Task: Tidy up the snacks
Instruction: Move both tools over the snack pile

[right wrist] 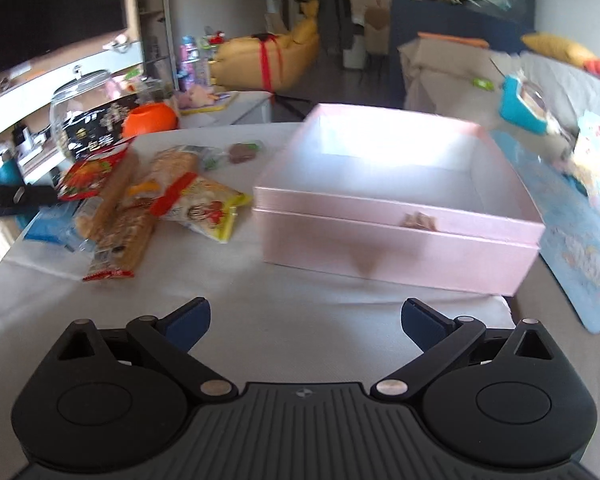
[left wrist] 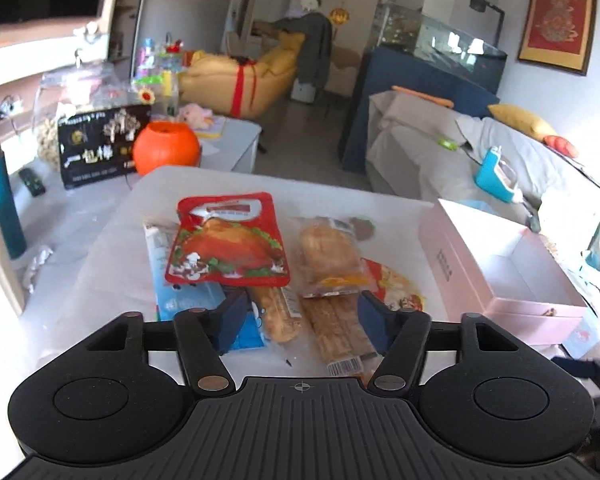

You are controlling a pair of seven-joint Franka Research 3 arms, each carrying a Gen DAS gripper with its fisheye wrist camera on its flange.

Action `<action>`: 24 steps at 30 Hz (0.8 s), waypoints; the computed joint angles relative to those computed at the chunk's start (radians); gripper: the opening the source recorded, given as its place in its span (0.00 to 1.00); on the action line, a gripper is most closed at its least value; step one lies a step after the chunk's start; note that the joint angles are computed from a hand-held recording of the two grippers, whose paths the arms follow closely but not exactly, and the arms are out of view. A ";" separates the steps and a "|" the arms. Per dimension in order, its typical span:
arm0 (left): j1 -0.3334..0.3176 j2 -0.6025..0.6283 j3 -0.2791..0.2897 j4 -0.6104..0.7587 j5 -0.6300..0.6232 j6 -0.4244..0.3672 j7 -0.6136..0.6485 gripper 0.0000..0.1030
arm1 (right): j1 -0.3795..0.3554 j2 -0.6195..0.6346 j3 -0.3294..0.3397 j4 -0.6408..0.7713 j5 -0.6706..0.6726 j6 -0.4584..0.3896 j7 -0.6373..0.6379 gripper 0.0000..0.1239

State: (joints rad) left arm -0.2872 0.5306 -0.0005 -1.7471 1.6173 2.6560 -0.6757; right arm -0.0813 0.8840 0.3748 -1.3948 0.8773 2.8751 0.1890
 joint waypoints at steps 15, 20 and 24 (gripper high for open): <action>-0.026 0.171 0.051 0.197 -0.159 0.210 0.272 0.48 | -0.024 0.007 0.033 0.001 0.070 0.029 -0.123 0.81; -0.073 0.133 0.120 0.165 -0.053 0.211 0.109 0.48 | 0.012 0.036 -0.022 0.117 0.002 -0.104 0.004 0.80; -0.080 0.058 0.103 0.074 0.026 0.109 -0.001 0.48 | 0.043 0.042 -0.058 0.192 -0.056 -0.296 0.109 0.78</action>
